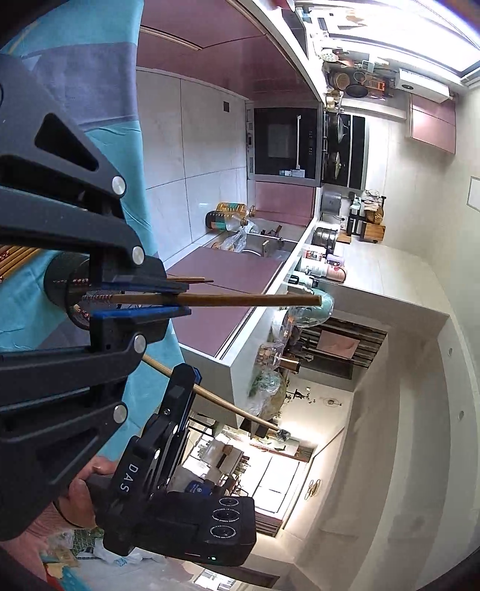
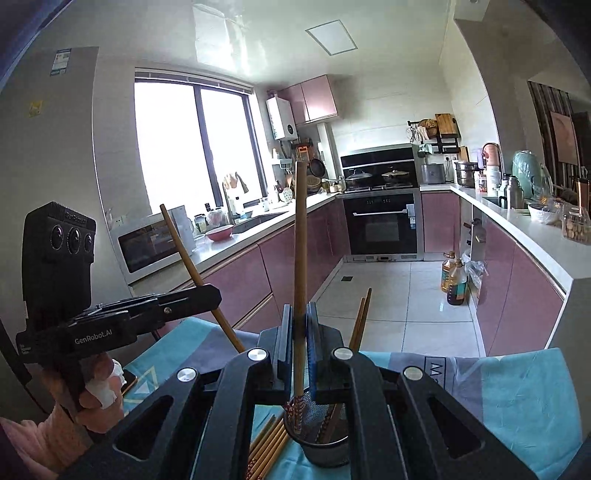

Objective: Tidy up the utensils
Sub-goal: 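Lift the left tool's chopstick upright over the cup while the right tool carries its own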

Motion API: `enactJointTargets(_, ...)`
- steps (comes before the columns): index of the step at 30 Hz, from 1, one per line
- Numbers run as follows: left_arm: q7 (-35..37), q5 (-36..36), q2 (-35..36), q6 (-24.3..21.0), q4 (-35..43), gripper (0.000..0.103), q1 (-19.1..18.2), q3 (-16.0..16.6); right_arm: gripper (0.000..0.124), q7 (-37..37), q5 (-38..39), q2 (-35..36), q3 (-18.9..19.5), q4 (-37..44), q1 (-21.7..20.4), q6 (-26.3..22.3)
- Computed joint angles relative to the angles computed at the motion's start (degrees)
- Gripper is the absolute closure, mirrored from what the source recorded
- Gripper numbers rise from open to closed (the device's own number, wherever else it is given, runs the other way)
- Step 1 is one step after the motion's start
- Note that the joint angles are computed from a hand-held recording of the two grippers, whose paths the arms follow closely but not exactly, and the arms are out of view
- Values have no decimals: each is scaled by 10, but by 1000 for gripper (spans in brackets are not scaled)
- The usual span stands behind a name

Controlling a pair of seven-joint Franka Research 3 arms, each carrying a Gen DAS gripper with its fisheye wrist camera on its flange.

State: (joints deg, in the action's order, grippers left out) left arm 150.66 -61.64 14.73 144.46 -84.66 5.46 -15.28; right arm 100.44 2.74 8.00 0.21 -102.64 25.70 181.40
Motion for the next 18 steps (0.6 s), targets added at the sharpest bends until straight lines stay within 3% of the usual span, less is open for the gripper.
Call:
enactJointTargets(4,-36,57,15,11,10,96,-15,2,118,22,-17,17,-19,15,12,-14)
enactJointTargets(8,-64,115,27,23,9,96,-22,-1,118,20,-8,37,-11,33,2,-36)
enactJointTargets(14,-101,187,47,8,16,96,-21,-10,118,-19,37,65,24,63,-27,-89)
enactJointTargets(18,-116,224,61,-12,24,96,-19,-13,118,-23,44,82,24,86,-27,-134)
